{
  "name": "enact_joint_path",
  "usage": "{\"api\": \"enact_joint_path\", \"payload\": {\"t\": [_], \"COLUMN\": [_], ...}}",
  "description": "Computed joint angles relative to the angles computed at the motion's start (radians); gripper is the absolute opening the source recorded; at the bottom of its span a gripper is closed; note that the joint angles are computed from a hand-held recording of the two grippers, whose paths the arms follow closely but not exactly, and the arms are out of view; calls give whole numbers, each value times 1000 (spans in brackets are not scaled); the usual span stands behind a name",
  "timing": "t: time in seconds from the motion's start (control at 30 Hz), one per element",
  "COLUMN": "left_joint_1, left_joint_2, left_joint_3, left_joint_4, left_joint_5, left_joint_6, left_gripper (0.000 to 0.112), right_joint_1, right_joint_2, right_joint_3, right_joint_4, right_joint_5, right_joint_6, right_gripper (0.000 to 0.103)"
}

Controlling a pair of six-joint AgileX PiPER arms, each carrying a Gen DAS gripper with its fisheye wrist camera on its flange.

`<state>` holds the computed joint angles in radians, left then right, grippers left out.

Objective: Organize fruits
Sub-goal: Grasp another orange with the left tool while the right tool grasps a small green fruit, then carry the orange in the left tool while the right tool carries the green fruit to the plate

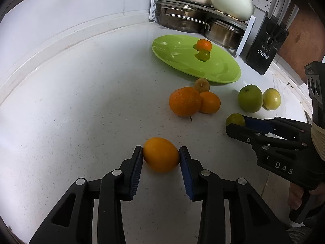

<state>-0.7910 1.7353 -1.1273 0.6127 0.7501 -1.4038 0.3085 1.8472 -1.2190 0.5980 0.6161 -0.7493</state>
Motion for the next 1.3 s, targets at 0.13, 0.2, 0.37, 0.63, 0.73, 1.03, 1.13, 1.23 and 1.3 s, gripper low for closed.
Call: {"api": "enact_joint_path", "payload": {"t": [0.13, 0.2, 0.37, 0.63, 0.73, 1.03, 1.13, 1.23, 1.3], "left_joint_1": [-7, -15, -33, -60, -61, -40, -23, 4, 22], "left_joint_2": [-5, -9, -26, -60, -63, -35, -20, 0, 14], "left_joint_3": [0, -1, -4, -31, -56, -167, -202, -241, -270], "left_joint_4": [14, 23, 50, 111, 136, 205, 211, 213, 214], "left_joint_5": [5, 15, 36, 73, 84, 86, 75, 53, 42], "left_joint_6": [-8, -15, -30, -35, -21, 50, 84, 125, 156], "left_gripper": [36, 36, 36, 36, 36, 36, 36, 36, 36], "right_joint_1": [1, 3, 0, -12, -19, -52, -60, -70, -74], "right_joint_2": [-13, -20, -47, -116, -138, -148, -136, -118, -103], "right_joint_3": [7, 12, 27, 36, 35, -38, -78, -127, -160], "right_joint_4": [8, 11, 29, 63, 73, 84, 77, 70, 64], "right_joint_5": [-3, -7, -4, 11, 12, 29, 34, 38, 40], "right_joint_6": [-5, -6, -26, -53, -61, -59, -47, -34, -27], "right_gripper": [31, 31, 31, 31, 31, 31, 31, 31, 31]}}
